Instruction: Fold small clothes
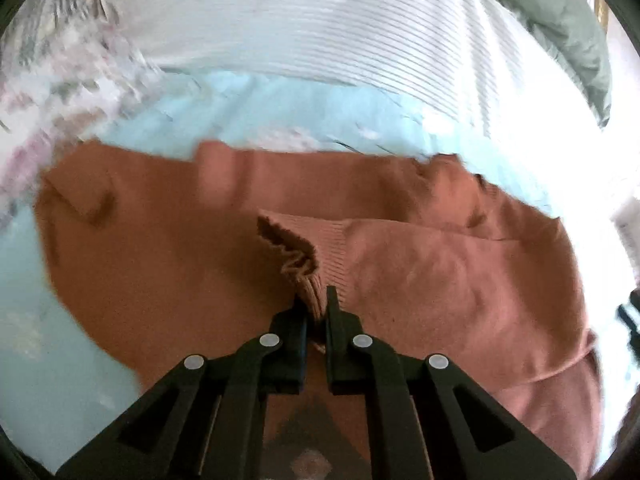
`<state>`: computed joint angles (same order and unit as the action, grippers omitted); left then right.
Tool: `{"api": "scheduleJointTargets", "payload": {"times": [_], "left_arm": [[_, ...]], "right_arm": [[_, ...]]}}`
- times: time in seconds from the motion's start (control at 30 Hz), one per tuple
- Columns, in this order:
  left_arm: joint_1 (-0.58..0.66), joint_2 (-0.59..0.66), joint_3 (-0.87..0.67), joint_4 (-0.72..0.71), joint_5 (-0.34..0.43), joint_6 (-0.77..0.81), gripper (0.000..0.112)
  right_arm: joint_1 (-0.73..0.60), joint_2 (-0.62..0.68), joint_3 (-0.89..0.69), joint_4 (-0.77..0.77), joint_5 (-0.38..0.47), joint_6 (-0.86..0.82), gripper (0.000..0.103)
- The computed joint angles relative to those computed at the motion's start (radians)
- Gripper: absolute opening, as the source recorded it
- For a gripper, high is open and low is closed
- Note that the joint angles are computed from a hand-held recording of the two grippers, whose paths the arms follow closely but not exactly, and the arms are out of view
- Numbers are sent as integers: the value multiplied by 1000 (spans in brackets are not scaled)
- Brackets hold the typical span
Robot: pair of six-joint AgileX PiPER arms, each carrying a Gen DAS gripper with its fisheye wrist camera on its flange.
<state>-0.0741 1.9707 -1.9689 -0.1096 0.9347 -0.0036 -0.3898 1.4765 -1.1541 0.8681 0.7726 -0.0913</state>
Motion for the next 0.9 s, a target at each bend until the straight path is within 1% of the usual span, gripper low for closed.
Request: {"api": "scheduleJointTargets", "payload": {"times": [0.03, 0.1, 0.17, 0.2, 0.3, 0.33, 0.37, 0.43, 0.47, 0.5, 0.57, 0.6, 0.63, 0.67, 0.7, 0.73, 0.77, 0.8, 0.87, 0.9], "left_arm": [[6, 20, -26, 12, 20, -12, 5], [26, 38, -36, -9, 32, -7, 5], [33, 22, 0, -25, 9, 14, 5], [32, 16, 13, -22, -3, 15, 5], [34, 0, 53, -20, -12, 26, 5], [28, 3, 57, -10, -15, 24, 5], [27, 3, 58, -7, -14, 25, 5], [31, -8, 74, -11, -17, 31, 5], [29, -12, 76, -12, -16, 32, 5], [28, -17, 80, -19, -17, 38, 5], [16, -21, 81, -30, -22, 54, 6], [3, -21, 83, 1, -28, 36, 6], [-11, -16, 84, 40, -29, 11, 6], [-13, -10, 84, 49, -24, 1, 8], [-10, -8, 88, 50, -19, -4, 11], [1, -12, 98, 37, -16, 2, 12], [16, -30, 126, 12, -25, 20, 15], [30, -50, 151, -6, -35, 34, 19], [56, -97, 204, 0, -54, 48, 26], [67, -118, 223, 15, -64, 44, 30]], "right_arm": [[1, 20, -17, -10, 9, 2, 42], [10, 119, -104, -33, 48, -3, 42], [34, 188, -169, -61, 64, 5, 42], [51, 250, -232, -88, 93, 16, 42], [84, 331, -294, -172, 108, 51, 41], [80, 342, -294, -161, 102, 30, 17], [66, 343, -295, -153, 107, 15, 10], [16, 319, -263, -70, 105, -44, 10], [1, 303, -249, -75, 94, -45, 10], [-5, 296, -246, -106, 87, -27, 7], [4, 289, -246, -195, 86, 31, 7], [-2, 282, -235, -197, 84, 37, 7], [-10, 268, -221, -190, 87, 43, 8], [-12, 249, -209, -196, 93, 57, 10], [-20, 221, -184, -174, 94, 35, 13], [-14, 192, -162, -154, 88, 17, 29], [6, 164, -152, -157, 87, 28, 50], [18, 120, -123, -142, 86, 12, 57], [35, 37, -59, -92, 84, -31, 59], [68, 16, -54, -90, 81, -15, 59]]}}
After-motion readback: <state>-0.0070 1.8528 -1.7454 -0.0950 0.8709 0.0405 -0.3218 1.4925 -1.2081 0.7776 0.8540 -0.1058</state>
